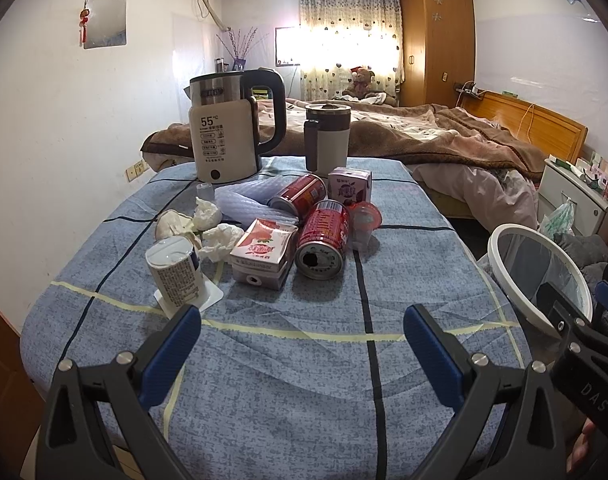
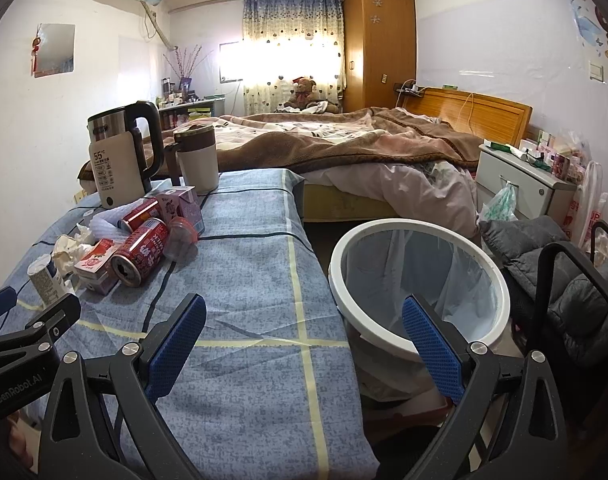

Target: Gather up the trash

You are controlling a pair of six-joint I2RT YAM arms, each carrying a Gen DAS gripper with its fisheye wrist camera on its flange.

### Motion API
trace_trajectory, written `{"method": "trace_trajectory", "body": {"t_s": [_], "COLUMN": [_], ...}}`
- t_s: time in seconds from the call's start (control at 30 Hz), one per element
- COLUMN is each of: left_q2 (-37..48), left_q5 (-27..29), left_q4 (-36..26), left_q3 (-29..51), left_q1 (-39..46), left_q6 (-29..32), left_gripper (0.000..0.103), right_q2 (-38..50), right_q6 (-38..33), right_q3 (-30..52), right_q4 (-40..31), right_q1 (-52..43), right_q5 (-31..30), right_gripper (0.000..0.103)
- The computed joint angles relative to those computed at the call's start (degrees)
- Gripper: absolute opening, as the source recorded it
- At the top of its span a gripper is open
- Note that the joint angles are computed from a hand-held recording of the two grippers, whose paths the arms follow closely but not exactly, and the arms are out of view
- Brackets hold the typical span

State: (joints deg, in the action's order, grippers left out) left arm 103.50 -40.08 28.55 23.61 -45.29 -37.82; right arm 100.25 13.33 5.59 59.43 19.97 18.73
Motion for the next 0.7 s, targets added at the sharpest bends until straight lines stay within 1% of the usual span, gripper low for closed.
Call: {"method": "trace_trajectory", "body": {"t_s": [0.7], "left_q2": [-0.41], "left_q5": [-0.06], "left_q4": [-0.42], "left_q3": [-0.05], "left_q1": [-0.13], "left_q6": [-0.22], "left_gripper": [0.103], "right_q2": [-1.39], "right_q6": [-0.32], "right_q3": [0.04], "right_q4": [-1.42], "right_q1": [-0.32], "right_q5": [-0.08], "right_gripper": [0.099]}}
